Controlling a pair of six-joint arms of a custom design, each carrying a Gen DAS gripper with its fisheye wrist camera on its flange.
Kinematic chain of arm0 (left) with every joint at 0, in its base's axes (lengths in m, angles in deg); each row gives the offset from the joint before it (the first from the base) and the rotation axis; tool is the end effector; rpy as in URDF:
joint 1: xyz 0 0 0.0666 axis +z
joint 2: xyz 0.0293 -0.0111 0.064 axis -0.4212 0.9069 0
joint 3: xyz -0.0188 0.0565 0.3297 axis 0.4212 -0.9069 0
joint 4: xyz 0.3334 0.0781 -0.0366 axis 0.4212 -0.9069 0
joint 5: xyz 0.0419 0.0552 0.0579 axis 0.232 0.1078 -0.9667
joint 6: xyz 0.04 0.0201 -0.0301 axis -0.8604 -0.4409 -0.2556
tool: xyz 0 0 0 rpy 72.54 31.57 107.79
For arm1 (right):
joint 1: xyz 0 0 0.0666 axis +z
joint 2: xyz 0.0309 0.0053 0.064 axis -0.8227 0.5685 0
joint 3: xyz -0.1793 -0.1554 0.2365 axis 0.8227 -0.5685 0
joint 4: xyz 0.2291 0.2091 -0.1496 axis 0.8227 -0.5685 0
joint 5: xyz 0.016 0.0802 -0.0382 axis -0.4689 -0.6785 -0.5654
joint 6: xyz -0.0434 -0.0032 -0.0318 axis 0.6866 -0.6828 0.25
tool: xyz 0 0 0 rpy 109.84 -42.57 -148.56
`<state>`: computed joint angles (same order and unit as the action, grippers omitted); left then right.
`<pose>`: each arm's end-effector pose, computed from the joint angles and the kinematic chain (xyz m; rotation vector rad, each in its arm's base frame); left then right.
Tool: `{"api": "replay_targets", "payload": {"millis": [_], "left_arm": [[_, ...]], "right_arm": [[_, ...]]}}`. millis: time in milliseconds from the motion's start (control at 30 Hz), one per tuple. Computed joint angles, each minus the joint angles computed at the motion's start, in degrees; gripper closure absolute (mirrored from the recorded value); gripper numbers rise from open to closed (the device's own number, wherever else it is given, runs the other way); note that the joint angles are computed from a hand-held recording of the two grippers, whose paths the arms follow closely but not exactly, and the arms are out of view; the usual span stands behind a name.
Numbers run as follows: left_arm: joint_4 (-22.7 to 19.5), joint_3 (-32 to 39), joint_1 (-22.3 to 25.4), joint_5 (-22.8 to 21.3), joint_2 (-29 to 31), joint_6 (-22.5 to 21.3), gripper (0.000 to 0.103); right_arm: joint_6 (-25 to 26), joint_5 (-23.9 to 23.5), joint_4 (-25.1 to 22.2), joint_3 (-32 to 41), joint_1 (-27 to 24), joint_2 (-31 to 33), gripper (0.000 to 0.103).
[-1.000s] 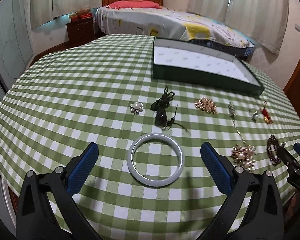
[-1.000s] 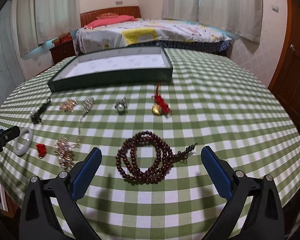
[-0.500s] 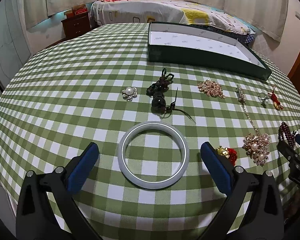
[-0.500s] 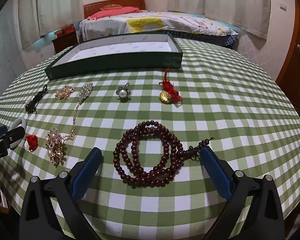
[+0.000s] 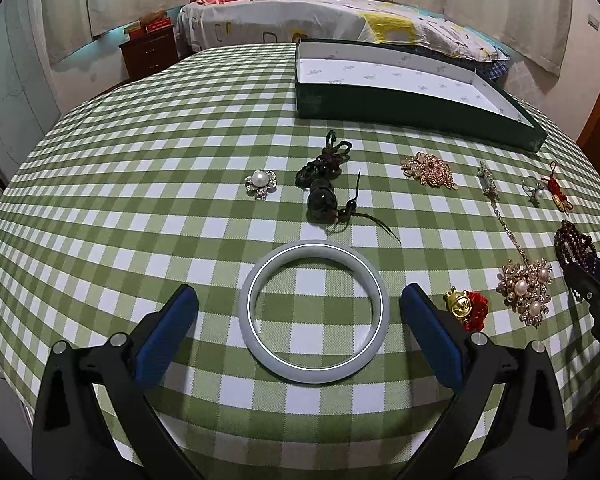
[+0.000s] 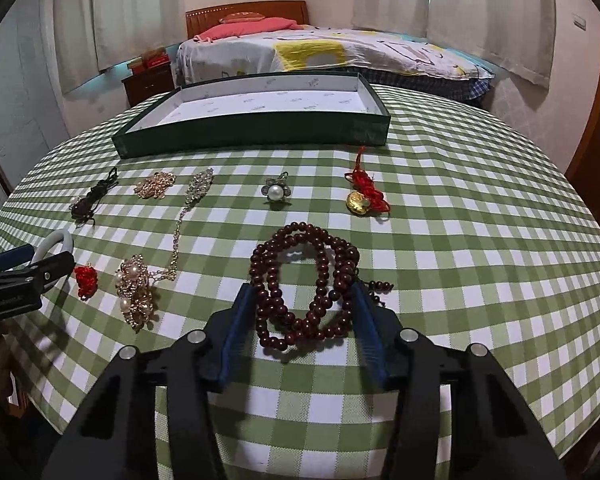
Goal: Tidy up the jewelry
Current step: 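Lower both tools toward the jewelry in front of the tray, then grasp the white jade bangle with the left tool while the right tool grasps the dark red bead bracelet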
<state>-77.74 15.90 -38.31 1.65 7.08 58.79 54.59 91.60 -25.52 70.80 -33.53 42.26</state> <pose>0.4574 -0.1090 0.3833 0.2681 2.5032 -0.0913 0.3881 0.1423 0.3877 0.2153 2.4091 -0.0467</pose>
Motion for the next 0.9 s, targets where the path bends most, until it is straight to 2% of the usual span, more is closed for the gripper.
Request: {"api": "replay_targets", "payload": {"millis": [100, 167, 333, 500, 900], "left_arm": [[0.29, -0.35, 0.07, 0.03, -0.20, -0.04, 0.004], [1.02, -1.29, 0.10, -0.12, -0.86, 0.14, 0.006], [3.26, -3.60, 0.41, 0.35, -2.56, -0.75, 0.015], [4.48, -4.73, 0.22, 1.90, -3.67, -2.67, 0.033], [5.28, -4.99, -0.03, 1.93, -3.90, -3.22, 0.034]], "right_arm": [[0.10, 0.25, -0.29, 0.28, 0.13, 0.18, 0.058], [0.59, -0.17, -0.10, 0.37, 0.18, 0.17, 0.064], [0.98, -0.58, 0.32, 0.33, 0.35, 0.21, 0.070], [1.38, -0.97, 0.81, 0.33, 0.56, 0.32, 0.077], [1.10, -1.92, 1.95, -0.32, 0.55, -0.05, 0.087]]}}
